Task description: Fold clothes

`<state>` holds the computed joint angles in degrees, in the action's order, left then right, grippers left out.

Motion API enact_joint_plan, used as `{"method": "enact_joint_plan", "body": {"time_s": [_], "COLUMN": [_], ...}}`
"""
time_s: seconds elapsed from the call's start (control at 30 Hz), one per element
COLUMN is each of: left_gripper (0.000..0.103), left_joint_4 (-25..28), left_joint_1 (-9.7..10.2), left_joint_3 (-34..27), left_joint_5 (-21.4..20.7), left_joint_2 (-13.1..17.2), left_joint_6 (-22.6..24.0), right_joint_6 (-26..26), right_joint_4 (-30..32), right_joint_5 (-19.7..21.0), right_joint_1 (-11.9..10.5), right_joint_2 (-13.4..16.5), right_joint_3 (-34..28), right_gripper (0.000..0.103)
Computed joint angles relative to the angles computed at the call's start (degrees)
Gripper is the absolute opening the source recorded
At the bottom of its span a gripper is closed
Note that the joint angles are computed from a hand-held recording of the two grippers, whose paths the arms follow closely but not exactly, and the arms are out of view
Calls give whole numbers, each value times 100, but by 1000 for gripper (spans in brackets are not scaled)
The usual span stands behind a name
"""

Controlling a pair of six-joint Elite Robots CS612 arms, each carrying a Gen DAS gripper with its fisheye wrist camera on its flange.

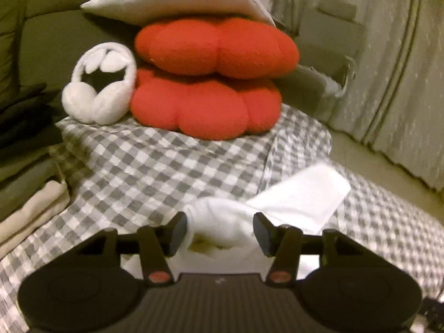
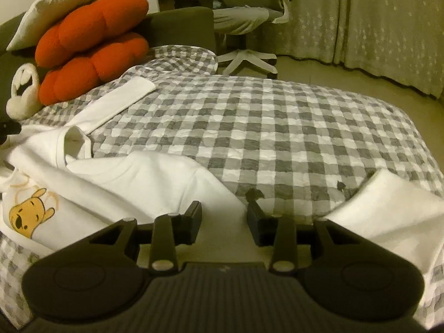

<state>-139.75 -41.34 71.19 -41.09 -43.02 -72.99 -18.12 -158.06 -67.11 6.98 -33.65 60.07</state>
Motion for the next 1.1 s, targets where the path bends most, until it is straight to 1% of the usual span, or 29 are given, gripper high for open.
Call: {"method": "enact_joint_plan", "body": {"time_s": [0.07, 0.17, 0.2, 0.27, 0.33, 0.37, 0.43, 0.5, 0.63, 0.77, 0.87, 0.93, 1.03, 1.1], "left_gripper": [53, 53, 53, 53, 53, 53, 53, 52, 51, 51, 51, 51, 51, 51], "left_joint_4": [-203, -573, -501, -308, -205, -211, -224, -449, -723, -1077, -1227, -1272, -913, -430], "left_joint_1": [-38, -63, -64, -66, -74, -82, -98, -96, -96, -84, -53, -31, 6, 41], "left_joint_3": [44, 69, 27, -72, -126, -123, -119, -55, -16, -2, -25, -53, -172, -302], "left_joint_5": [225, 340, 337, 325, 367, 421, 529, 514, 438, 253, -53, -261, -553, -802], "left_joint_2": [2, 26, 49, 98, 125, 125, 124, 110, 115, 140, 172, 196, 233, 245], "left_joint_6": [157, 502, 577, 715, 788, 783, 774, 797, 923, 1145, 1312, 1419, 1388, 1251], "right_joint_6": [-51, -91, -124, -193, -313, -378, -489, -478, -310, -145, -97, -124, -289, -476], "right_joint_4": [-51, -89, -92, -98, -97, -90, -29, -57, -294, -575, -675, -615, -336, -84], "right_joint_5": [-34, -57, -60, -65, -30, 5, 77, 65, 58, 136, 217, 280, 324, 266], "right_joint_1": [9, 16, 18, 23, 26, 26, 26, 27, -10, -110, -210, -266, -318, -314], "right_joint_2": [8, 8, 4, -5, -21, -32, -60, -87, -162, -268, -387, -470, -561, -573], "right_joint_3": [8, 22, 30, 48, 84, 102, 132, 165, 292, 460, 655, 783, 899, 907], "right_gripper": [41, 41, 42, 41, 34, 27, 8, 3, 1, 1, 1, 1, 1, 1]}}
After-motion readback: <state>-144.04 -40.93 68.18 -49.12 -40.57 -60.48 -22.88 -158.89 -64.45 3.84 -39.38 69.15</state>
